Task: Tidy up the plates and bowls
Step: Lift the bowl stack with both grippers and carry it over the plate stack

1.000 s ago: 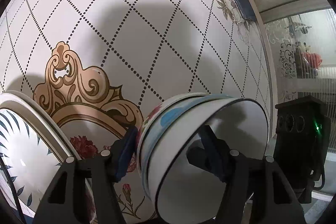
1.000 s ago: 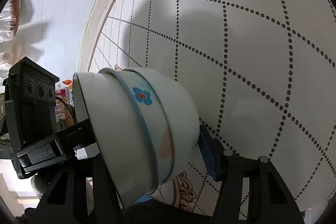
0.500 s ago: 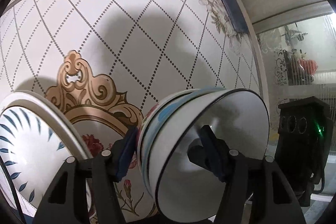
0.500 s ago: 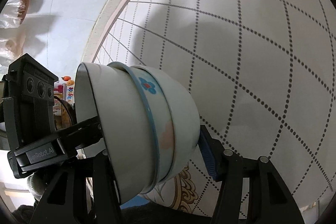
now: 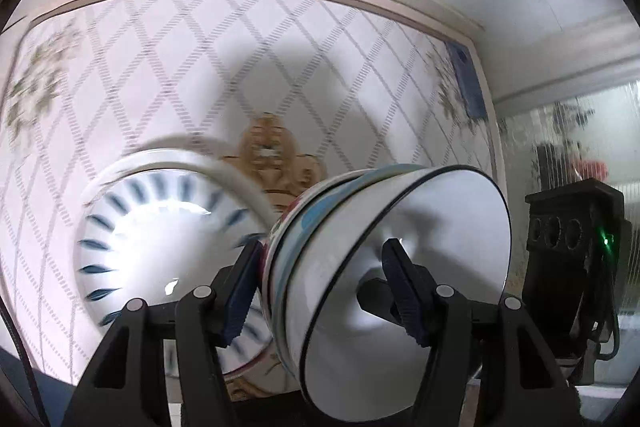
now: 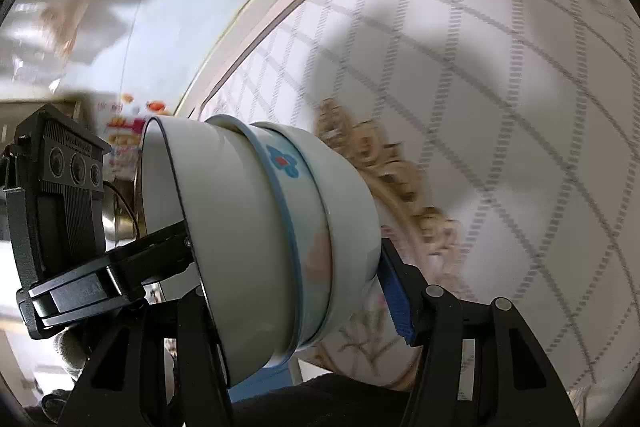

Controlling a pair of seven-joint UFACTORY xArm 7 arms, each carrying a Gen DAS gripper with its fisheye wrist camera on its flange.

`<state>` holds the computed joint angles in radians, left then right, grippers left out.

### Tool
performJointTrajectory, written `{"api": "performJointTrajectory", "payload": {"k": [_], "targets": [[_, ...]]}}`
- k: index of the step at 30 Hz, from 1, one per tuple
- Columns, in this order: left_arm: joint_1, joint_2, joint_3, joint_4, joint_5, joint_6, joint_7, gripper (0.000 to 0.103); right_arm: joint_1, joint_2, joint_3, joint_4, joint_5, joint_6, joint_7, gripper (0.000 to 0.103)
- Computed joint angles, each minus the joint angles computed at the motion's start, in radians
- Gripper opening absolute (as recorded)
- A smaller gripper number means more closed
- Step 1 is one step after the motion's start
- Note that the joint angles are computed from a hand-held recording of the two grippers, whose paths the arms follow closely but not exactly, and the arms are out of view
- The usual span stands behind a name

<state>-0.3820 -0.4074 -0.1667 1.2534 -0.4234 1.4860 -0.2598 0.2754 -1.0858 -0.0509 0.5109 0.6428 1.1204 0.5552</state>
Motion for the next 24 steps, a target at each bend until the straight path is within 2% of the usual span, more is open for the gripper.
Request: {"api": "performJointTrajectory", "payload": {"k": [7,13,24], "targets": [[0.066,-0.090,0.064,-0.073,0.042,0.034,0.012,0.059,0.125,0.171,0.054,0.067,0.109,-0.110,-0.082,0.059],[0.115,-0.146,0.089,-0.145,0.061,0.034,0.017,0.059,0.207,0.308,0.090,0.098,0.190,-0.205,-0.153,0.059],[0.146,-0.181,0.108,-0.223,0.054,0.022,0.049,0.059,0.237,0.401,0.110,0.121,0.222,-0.229,-0.188,0.059]]}}
